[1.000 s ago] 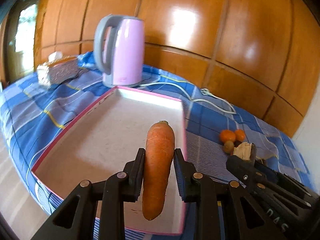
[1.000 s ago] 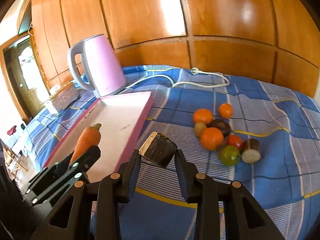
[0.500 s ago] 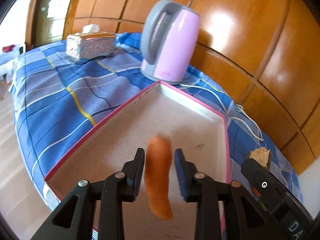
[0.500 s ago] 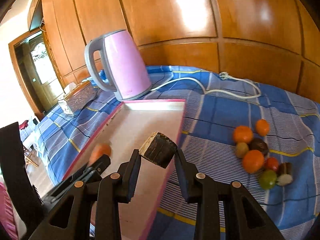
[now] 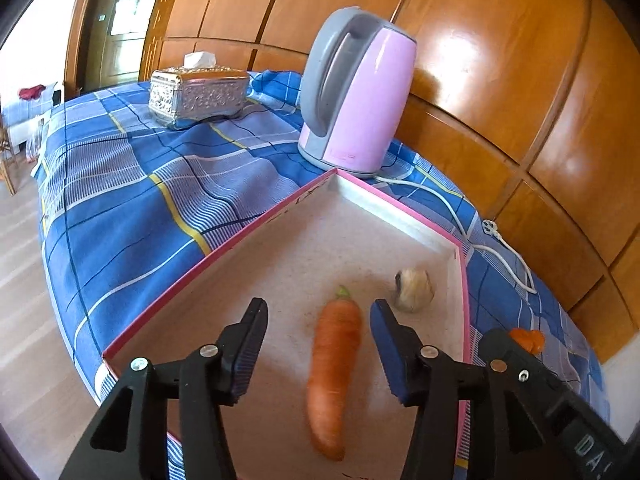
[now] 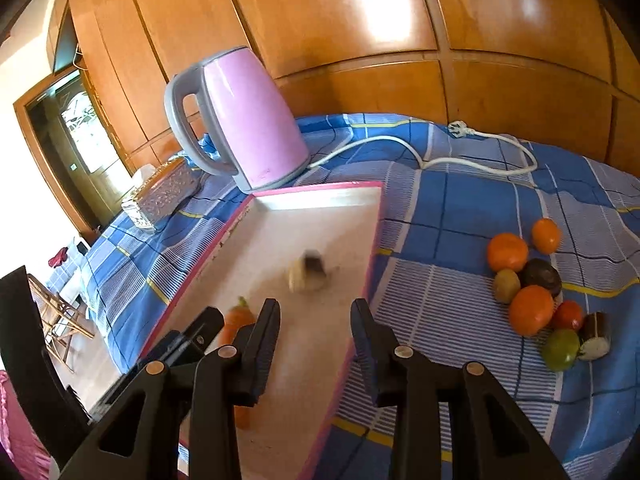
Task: Organize fruits
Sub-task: 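Open the right tool over the tray while the left tool releases the carrot inside, then move the right tool to the green tomato while the left tool approaches an orange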
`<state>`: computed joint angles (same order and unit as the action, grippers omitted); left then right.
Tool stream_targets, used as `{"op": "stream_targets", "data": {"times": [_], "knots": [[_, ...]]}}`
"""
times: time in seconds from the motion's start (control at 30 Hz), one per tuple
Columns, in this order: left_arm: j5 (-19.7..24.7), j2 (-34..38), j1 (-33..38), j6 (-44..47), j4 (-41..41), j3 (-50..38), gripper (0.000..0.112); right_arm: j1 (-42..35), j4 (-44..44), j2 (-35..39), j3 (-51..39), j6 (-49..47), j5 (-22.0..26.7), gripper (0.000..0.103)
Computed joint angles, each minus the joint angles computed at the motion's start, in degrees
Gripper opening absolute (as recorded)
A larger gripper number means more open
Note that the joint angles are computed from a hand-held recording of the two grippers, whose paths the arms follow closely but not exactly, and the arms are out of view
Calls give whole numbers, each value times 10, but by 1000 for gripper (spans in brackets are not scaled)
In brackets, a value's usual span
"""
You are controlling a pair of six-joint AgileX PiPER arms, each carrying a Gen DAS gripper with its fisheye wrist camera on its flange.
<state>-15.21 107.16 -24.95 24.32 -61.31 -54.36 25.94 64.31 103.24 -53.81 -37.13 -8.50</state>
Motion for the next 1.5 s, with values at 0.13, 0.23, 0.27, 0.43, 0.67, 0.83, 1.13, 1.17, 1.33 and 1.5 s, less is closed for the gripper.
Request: {"op": "stream_targets", "data": {"times": [0.13,0.23,0.27,0.43,0.67,0.83,1.13,1.17,1.33,1.5], "knots": [[-8,-3,-10,-4,14,4,54,6,30,-13,21,-29,-18,37],[-18,-8,-18,-11,32,10,54,8,60,-23,36,-58,-34,37],[-20,-9,-21,-10,36,11,54,8,57,-28,42,-55,-40,37],[-27,-10,-34,-11,58,13,54,6,62,-51,76,-64,-68,37],[-20,-9,-51,-3,78,8,54,1,63,-73,120,-79,-108,37],[-25,-8,-76,33,63,3,54,-10,56,-89,163,-90,-146,37],[-31,-10,-100,64,59,2,54,-78,-45,-119,215,59,-150,37],[-30,-10,-101,63,60,2,54,-86,-54,-122,219,75,-148,37],[-26,-8,-118,81,67,-1,54,-109,-58,-125,225,103,-138,37],[-19,-4,-132,96,80,-6,54,-129,-63,-136,238,130,-134,37]]}}
